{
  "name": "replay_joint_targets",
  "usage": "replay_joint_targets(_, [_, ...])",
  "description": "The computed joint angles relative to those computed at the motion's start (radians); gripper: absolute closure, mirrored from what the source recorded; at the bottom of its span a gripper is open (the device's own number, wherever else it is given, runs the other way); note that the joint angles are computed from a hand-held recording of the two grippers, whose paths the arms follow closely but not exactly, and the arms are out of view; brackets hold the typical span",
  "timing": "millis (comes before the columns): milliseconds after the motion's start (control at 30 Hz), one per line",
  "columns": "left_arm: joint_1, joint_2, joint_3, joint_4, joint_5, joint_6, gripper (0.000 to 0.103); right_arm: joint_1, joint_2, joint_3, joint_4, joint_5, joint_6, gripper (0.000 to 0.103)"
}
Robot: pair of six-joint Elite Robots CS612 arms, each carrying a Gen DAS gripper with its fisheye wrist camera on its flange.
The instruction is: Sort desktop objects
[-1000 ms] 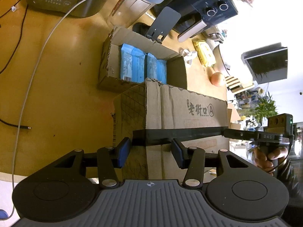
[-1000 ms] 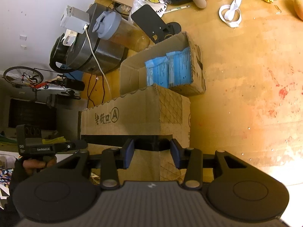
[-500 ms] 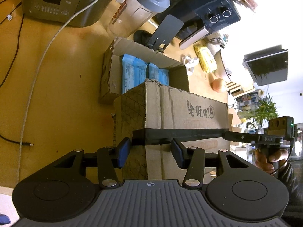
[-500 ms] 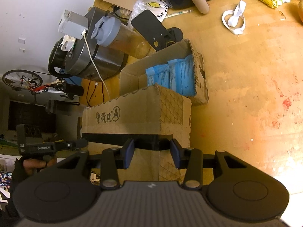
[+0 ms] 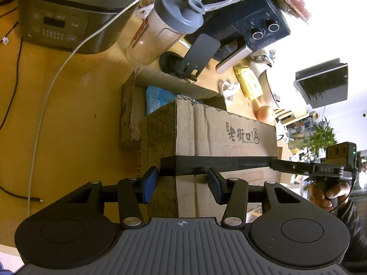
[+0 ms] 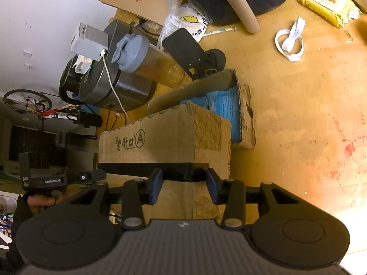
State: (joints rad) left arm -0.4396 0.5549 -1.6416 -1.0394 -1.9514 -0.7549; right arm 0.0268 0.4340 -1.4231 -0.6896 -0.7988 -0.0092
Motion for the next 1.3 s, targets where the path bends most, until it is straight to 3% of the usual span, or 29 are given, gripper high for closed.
replay_joint_targets(1300, [0.039, -0.063, 0.169, -0.129, 0.023, 0.069, 0.057, 0.010, -0.043, 0.174, -0.252, 0.001, 0.081, 0.066])
